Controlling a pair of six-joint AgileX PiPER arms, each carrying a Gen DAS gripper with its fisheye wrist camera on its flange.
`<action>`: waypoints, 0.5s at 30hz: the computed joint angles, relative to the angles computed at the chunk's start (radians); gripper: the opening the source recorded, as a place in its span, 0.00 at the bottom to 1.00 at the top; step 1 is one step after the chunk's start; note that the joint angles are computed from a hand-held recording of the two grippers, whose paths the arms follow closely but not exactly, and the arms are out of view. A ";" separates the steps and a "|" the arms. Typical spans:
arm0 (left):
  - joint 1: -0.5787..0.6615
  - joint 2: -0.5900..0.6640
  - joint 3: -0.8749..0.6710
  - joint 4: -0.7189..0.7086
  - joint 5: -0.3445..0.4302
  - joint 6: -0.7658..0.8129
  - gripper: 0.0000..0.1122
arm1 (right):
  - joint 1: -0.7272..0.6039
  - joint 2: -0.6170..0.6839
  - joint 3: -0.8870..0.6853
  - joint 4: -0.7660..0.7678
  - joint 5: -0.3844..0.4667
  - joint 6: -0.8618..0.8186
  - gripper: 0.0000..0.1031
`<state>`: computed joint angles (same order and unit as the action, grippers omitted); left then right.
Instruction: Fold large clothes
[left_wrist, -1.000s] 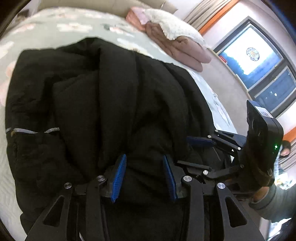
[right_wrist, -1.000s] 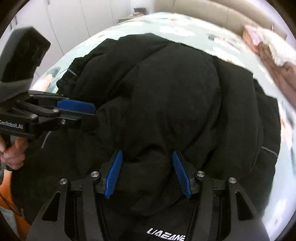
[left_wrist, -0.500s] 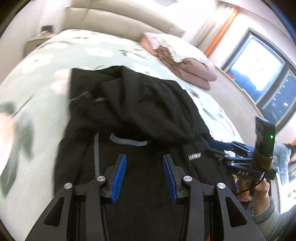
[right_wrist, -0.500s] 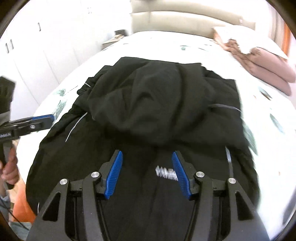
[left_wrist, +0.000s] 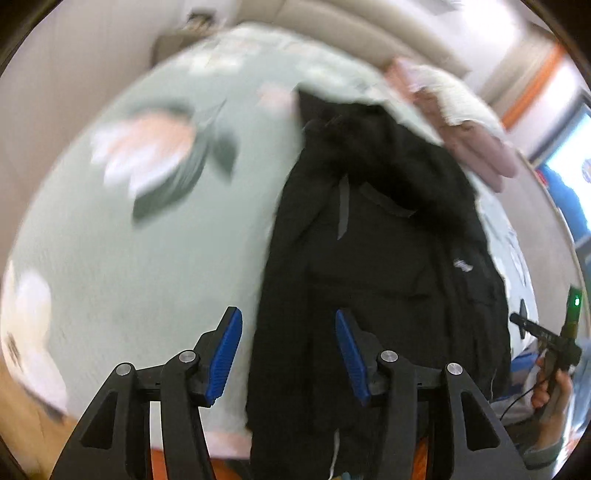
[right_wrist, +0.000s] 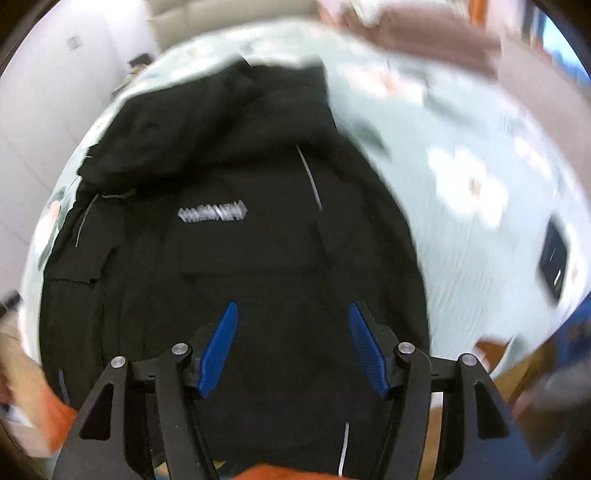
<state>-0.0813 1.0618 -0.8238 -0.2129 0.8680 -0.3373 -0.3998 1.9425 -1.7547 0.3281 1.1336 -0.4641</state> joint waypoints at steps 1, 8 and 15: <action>0.027 0.008 0.024 -0.047 -0.014 0.038 0.48 | -0.019 0.023 -0.020 0.006 0.010 -0.001 0.64; -0.031 0.092 0.117 -0.103 -0.119 0.050 0.48 | -0.063 0.123 -0.092 -0.120 -0.046 0.023 0.64; -0.143 0.108 0.095 -0.121 -0.150 0.055 0.43 | -0.112 0.158 -0.091 -0.056 -0.019 -0.042 0.64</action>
